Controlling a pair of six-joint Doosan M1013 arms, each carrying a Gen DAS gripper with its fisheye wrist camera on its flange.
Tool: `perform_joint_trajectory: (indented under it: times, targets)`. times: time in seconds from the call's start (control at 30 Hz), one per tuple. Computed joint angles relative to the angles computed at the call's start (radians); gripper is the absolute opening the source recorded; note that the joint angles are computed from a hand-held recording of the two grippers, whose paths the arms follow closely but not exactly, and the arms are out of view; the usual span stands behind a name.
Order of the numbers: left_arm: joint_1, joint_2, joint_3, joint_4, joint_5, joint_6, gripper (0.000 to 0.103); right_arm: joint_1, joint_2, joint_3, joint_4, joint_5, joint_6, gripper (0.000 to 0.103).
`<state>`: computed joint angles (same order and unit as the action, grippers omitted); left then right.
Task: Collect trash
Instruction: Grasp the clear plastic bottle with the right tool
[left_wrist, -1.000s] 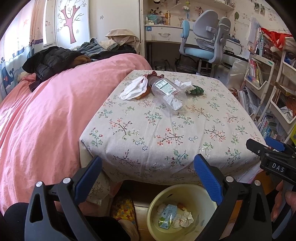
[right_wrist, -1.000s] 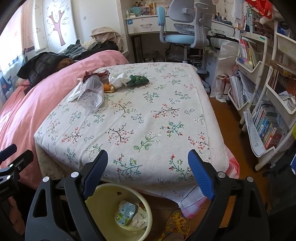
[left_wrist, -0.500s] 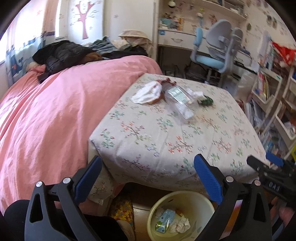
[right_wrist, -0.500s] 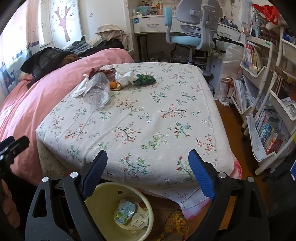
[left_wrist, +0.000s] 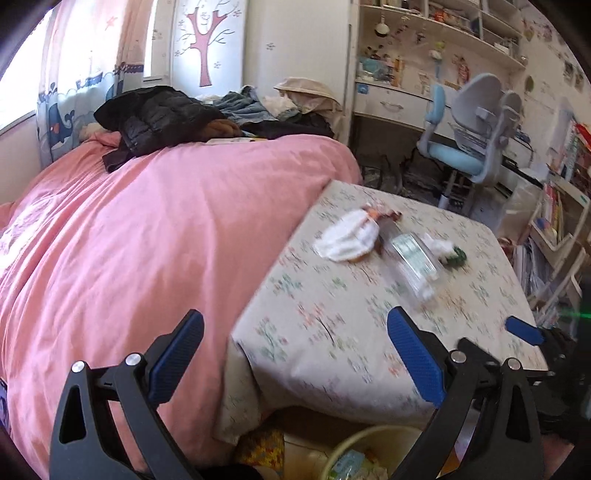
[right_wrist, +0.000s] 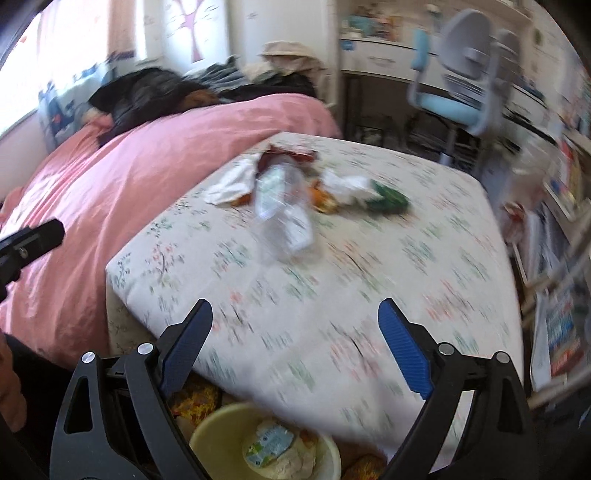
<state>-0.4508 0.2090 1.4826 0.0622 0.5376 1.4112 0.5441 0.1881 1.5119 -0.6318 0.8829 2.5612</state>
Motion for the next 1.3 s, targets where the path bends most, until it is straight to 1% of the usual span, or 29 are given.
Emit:
perform_joint_trajectory:
  times: [0.07,0.2,0.3,0.33,0.37,0.4,0.47,0.53,0.6,0.67,0.73,0.8,0.83,0.9,0.97,1.03,1.07,1.13,1.17,1.23,1.27,1.3]
  targets:
    - [0.007,0.018,-0.026,-0.004,0.013,-0.004,0.095,-0.019,0.047,-0.057,0.016,0.006,-0.062,0.088]
    - [0.011,0.067,-0.098,0.027,0.053,-0.023,0.095,-0.063,0.129,-0.148,0.058,0.027,-0.150,0.088]
    - [0.013,0.101,-0.148,0.029,0.083,-0.018,0.095,-0.094,0.167,-0.185,0.089,0.027,-0.203,0.087]
    - [0.013,0.111,-0.162,0.020,0.097,-0.006,0.095,-0.104,0.172,-0.189,0.108,0.021,-0.227,0.081]
    - [0.014,0.121,-0.176,0.008,0.115,0.008,0.095,-0.115,0.177,-0.196,0.135,0.019,-0.257,0.068]
    - [0.014,0.133,-0.192,-0.011,0.137,0.028,0.095,-0.134,0.181,-0.202,0.205,0.015,-0.316,0.062]
    - [0.012,0.147,-0.211,-0.041,0.161,0.062,0.095,-0.154,0.170,-0.194,0.273,0.001,-0.380,0.062]
    - [0.004,0.155,-0.222,-0.046,0.172,0.095,0.095,-0.172,0.149,-0.182,0.363,0.016,-0.485,0.062]
    - [-0.002,0.169,-0.242,-0.074,0.197,0.145,0.095,-0.190,0.128,-0.172,0.476,0.063,-0.616,0.062]
    - [-0.002,0.188,-0.268,-0.131,0.236,0.197,0.095,-0.193,0.099,-0.150,0.511,0.114,-0.706,0.062]
    - [-0.006,0.213,-0.303,-0.178,0.287,0.237,0.095,-0.200,0.064,-0.112,0.530,0.142,-0.747,0.062]
    - [-0.015,0.234,-0.327,-0.207,0.330,0.274,0.095,-0.209,0.033,-0.074,0.521,0.155,-0.739,0.062]
    - [-0.021,0.245,-0.340,-0.222,0.350,0.293,0.095,-0.215,0.018,-0.051,0.497,0.162,-0.703,0.062]
    - [-0.030,0.263,-0.359,-0.254,0.379,0.322,0.095,-0.224,0.008,-0.028,0.490,0.179,-0.663,0.062]
    - [-0.037,0.281,-0.380,-0.285,0.399,0.332,0.095,-0.227,0.009,-0.025,0.466,0.191,-0.632,0.065]
    - [-0.042,0.300,-0.404,-0.330,0.415,0.338,0.095,-0.229,0.001,-0.017,0.452,0.165,-0.619,0.068]
    - [-0.044,0.308,-0.414,-0.354,0.419,0.339,0.095,-0.226,-0.003,-0.014,0.443,0.155,-0.606,0.072]
    - [-0.047,0.333,-0.443,-0.408,0.431,0.345,0.095,-0.227,-0.010,-0.010,0.440,0.124,-0.588,0.073]
    - [-0.049,0.340,-0.449,-0.417,0.430,0.346,0.095,-0.229,-0.011,-0.010,0.439,0.114,-0.581,0.073]
    - [-0.060,0.350,-0.454,-0.420,0.391,0.384,0.095,-0.236,-0.012,-0.009,0.453,0.095,-0.584,0.073]
    - [-0.064,0.355,-0.460,-0.416,0.377,0.421,0.095,-0.238,-0.013,-0.008,0.458,0.092,-0.587,0.073]
    - [-0.070,0.362,-0.465,-0.413,0.355,0.496,0.095,-0.241,-0.013,-0.008,0.460,0.091,-0.589,0.073]
